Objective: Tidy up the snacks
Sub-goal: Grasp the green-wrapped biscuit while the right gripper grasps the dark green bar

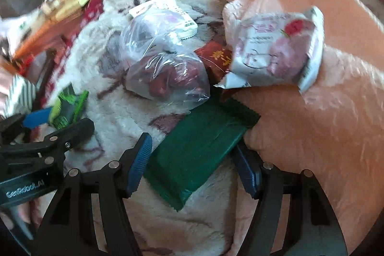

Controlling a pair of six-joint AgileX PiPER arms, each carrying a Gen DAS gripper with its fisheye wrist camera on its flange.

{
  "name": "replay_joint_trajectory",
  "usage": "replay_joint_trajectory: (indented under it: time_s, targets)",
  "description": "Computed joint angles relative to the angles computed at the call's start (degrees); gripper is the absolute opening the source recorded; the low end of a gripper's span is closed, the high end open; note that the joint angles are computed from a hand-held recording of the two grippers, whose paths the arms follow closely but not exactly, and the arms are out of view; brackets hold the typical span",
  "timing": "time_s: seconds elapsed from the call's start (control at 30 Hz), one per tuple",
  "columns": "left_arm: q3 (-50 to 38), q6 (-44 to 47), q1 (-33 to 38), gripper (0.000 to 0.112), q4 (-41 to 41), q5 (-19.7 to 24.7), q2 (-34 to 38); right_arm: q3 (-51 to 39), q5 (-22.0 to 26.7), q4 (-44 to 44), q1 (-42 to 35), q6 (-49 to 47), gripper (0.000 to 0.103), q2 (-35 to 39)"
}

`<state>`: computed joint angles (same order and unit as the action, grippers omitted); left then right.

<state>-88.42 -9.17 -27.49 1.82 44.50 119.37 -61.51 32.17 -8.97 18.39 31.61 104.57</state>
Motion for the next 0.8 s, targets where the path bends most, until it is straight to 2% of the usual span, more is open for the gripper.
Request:
replay_joint_trajectory:
  time_s: [0.17,0.23,0.3,0.4,0.53,0.63,0.8]
  targets:
    - [0.65,0.27,1.09,0.078,-0.47,-0.92,-0.88,4.17,1.47,-8.02,2.70,6.16,0.067,-4.83]
    - [0.71,0.08,1.55,0.078,-1.13,-1.04,-1.06,4.62,0.42,-5.88,1.48,4.91,0.067,-5.69]
    - [1.03,-0.59,1.55,0.078,-0.67,-1.25,-1.41,2.76,0.07,-4.20,0.64,2.64,0.069,-3.95]
    - [1.74,-0.40,1.49,0.078,-0.06,-1.27,-2.18,0.59,2.26,-5.26,1.24,0.78,0.070,-0.59]
    - [1.44,-0.12,1.53,0.079,-0.09,-1.45,-2.03,7.16,-1.67,-2.00,0.18,-1.60,0.070,-5.80]
    - [0.20,-0.96,1.11,0.079,0.32,-0.93,-0.79,10.32,-5.28,4.70,-2.64,-5.32,0.070,-9.31]
    - [-2.29,-2.61,-0.03,0.079,2.18,0.44,1.45,2.50,-0.04,-3.35,0.24,0.07,0.070,-2.60]
